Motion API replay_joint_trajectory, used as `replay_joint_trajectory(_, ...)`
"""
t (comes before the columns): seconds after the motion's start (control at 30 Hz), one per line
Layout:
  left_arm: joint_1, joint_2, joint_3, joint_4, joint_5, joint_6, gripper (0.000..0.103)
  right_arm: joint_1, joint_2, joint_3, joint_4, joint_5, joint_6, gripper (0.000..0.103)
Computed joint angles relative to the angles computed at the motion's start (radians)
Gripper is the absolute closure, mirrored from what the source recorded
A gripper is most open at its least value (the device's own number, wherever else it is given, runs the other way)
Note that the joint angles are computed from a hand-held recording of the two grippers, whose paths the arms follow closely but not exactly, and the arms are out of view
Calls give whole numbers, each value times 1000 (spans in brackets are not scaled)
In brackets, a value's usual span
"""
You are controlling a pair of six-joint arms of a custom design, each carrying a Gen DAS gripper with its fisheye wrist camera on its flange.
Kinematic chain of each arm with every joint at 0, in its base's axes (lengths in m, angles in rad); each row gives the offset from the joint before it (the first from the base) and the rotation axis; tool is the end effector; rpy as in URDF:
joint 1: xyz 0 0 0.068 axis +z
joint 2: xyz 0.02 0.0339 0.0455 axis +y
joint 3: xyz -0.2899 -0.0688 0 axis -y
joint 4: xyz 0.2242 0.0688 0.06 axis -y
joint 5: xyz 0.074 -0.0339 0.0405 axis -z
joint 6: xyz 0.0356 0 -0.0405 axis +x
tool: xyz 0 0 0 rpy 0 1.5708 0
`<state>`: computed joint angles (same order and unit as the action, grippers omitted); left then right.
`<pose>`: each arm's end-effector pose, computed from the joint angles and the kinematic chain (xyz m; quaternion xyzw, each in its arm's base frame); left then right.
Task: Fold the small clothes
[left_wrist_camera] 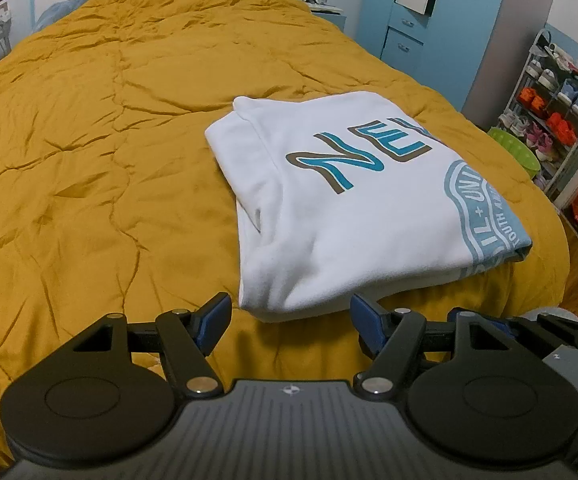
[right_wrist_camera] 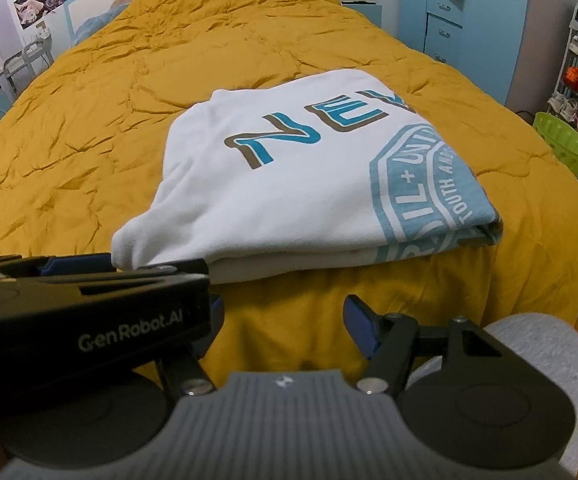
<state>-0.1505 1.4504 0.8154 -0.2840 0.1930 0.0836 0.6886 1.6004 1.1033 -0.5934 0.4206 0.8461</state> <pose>0.2633 -0.0468 0.2300 0.1408 0.9329 -0.1019 0.3154 0.2436 0.1816 0.2546 0.1242 0.9431 0.0155 0.3082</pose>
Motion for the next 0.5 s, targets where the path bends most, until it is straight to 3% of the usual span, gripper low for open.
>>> replay_joint_trajectory(0.5, -10, -3, -4, -4, -11, 2, 23, 10, 4, -6, 8, -4, 3, 44)
